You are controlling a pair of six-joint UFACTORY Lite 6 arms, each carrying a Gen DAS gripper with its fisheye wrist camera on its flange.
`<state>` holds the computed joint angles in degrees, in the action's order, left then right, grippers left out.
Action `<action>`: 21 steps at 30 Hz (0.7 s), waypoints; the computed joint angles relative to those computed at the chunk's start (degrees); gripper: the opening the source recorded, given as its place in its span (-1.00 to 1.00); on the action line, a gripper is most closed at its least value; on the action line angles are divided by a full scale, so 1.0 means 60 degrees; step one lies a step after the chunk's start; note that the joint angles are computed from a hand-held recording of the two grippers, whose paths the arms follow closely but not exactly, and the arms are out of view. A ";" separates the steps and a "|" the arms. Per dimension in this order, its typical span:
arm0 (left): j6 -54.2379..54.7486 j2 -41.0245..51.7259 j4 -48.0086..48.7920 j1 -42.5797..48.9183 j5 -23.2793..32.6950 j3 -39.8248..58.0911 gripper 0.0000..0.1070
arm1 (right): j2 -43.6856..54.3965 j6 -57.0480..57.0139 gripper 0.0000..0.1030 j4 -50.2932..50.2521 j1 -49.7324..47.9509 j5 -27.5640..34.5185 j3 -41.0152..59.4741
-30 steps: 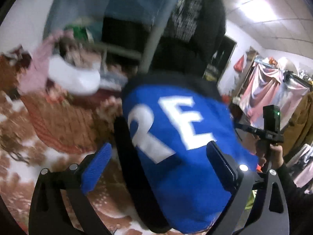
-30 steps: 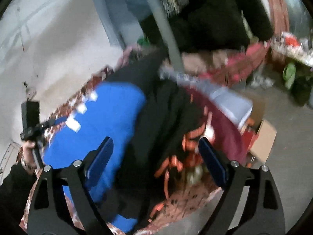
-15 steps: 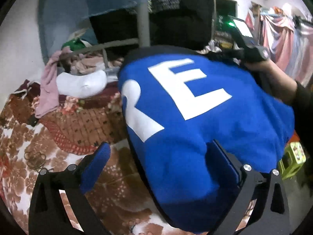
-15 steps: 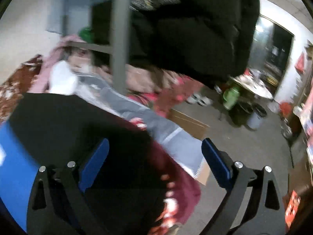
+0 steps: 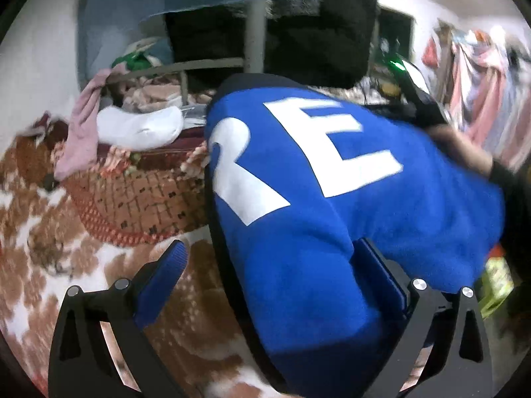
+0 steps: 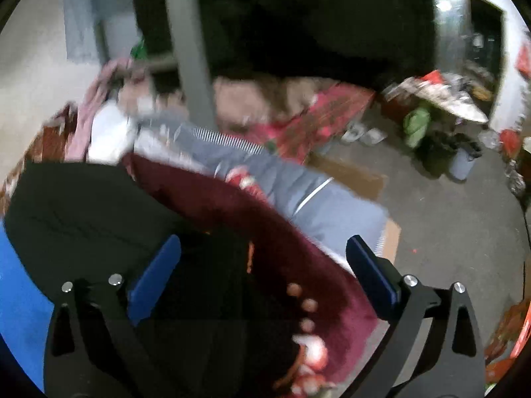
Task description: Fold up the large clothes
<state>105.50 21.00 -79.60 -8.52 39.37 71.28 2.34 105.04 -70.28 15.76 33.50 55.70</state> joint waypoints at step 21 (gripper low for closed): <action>-0.0813 -0.9806 0.1169 0.2839 0.2172 -0.7557 0.82 | 0.1781 0.4345 0.91 0.3878 1.3775 1.1960 0.3134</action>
